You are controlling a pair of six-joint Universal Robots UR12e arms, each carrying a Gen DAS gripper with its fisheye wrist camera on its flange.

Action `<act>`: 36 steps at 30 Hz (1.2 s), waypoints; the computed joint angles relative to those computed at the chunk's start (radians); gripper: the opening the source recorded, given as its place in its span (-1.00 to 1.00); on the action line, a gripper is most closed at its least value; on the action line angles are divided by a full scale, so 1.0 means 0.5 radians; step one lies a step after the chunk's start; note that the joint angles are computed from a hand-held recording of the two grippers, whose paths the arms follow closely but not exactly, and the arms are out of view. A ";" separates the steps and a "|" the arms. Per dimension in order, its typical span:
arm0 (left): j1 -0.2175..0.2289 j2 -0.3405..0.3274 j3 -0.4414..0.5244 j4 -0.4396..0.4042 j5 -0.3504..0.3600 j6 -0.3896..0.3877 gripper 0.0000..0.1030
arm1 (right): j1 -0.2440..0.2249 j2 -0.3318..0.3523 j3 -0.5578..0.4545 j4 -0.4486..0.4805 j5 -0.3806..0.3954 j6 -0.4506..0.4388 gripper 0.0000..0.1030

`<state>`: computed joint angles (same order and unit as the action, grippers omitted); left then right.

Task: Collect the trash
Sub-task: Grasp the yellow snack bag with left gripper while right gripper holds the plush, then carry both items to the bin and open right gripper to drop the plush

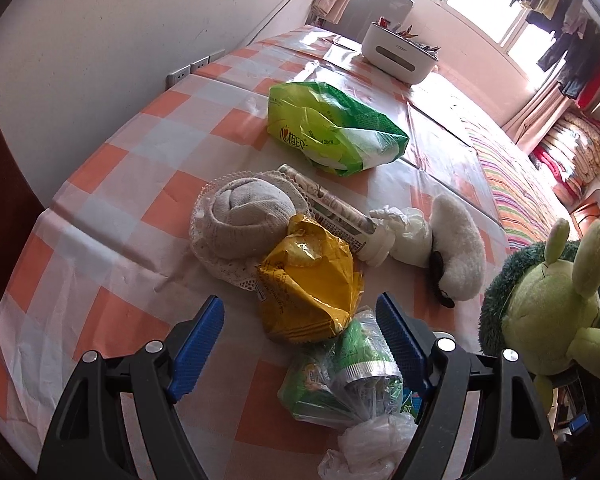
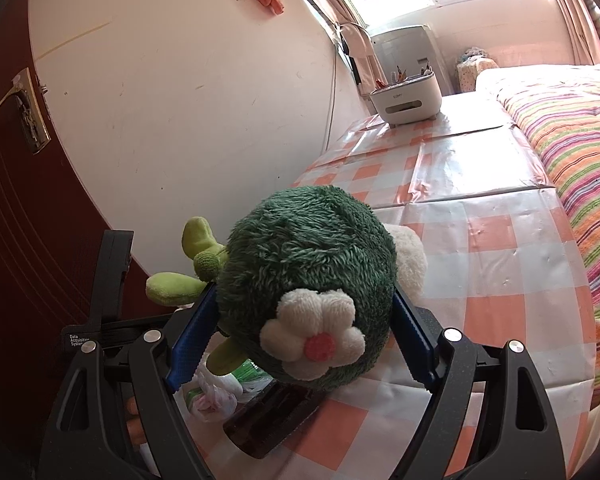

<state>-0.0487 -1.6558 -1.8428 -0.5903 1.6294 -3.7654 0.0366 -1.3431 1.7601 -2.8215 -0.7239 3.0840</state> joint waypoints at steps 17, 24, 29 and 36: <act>-0.117 -0.003 -0.026 0.328 0.264 0.120 -0.55 | -0.083 -0.055 0.071 -0.172 -0.049 0.085 0.55; -0.152 -0.008 -0.029 0.440 0.202 0.180 -0.55 | -0.118 -0.100 0.124 -0.218 -0.124 0.050 0.55; -0.195 -0.021 -0.032 0.548 0.168 0.242 -0.55 | -0.156 -0.123 0.157 -0.255 -0.174 0.041 0.56; -0.275 -0.059 -0.011 0.640 0.140 0.371 -0.55 | -0.213 -0.170 0.215 -0.313 -0.220 0.026 0.56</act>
